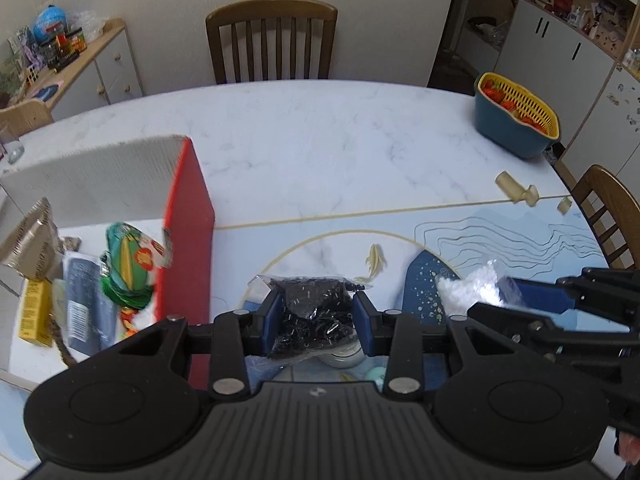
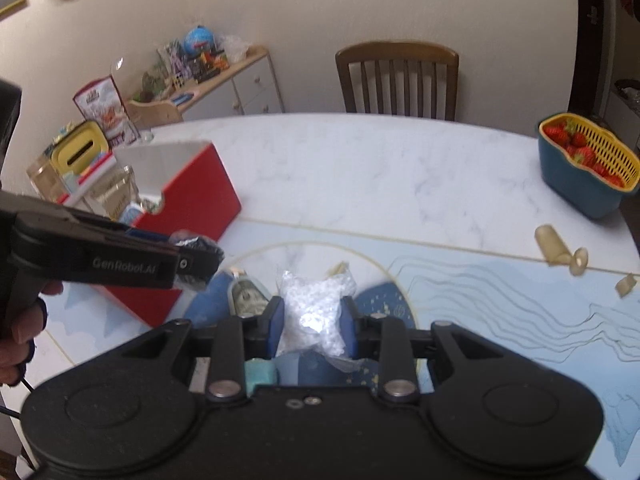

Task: Organize objects
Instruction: 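Carry the black bead bag with left tool while right tool carries white bead bag to the box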

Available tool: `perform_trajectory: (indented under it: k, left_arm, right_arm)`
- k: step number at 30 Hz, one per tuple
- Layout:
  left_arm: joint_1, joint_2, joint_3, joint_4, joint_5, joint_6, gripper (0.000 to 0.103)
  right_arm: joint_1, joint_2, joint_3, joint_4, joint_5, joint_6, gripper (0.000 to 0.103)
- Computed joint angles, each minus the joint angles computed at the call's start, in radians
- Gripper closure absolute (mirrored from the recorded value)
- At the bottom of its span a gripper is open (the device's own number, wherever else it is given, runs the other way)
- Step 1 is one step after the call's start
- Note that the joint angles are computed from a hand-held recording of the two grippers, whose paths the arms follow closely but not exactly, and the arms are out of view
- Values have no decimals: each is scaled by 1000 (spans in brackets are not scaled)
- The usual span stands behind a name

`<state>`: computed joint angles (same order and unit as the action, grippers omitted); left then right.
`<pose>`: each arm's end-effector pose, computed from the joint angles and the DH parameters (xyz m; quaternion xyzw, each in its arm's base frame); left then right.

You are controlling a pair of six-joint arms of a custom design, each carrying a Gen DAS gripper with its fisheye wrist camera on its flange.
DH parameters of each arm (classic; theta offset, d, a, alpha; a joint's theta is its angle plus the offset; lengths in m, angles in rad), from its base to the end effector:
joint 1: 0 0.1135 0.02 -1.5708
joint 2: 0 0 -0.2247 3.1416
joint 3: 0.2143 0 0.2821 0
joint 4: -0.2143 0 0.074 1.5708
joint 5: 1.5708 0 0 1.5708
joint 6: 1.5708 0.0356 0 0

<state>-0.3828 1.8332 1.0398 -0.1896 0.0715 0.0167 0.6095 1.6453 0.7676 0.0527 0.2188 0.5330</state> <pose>0.3470 -0.1425 0.0850 0.1999 0.9354 -0.0863 0.2784 0.2773 0.1842 0.0840 0.0044 0.9266 0.1103 0.3596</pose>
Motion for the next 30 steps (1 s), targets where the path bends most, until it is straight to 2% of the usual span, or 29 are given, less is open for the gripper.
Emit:
perform_trajectory:
  k: [11, 30]
  left_arm:
    - [105, -132, -40, -27, 61, 106, 65]
    - [399, -103, 29, -88, 189, 277, 65]
  right_arm:
    - [58, 22, 136, -63, 60, 44, 74]
    - [174, 376, 623, -178, 97, 45, 74]
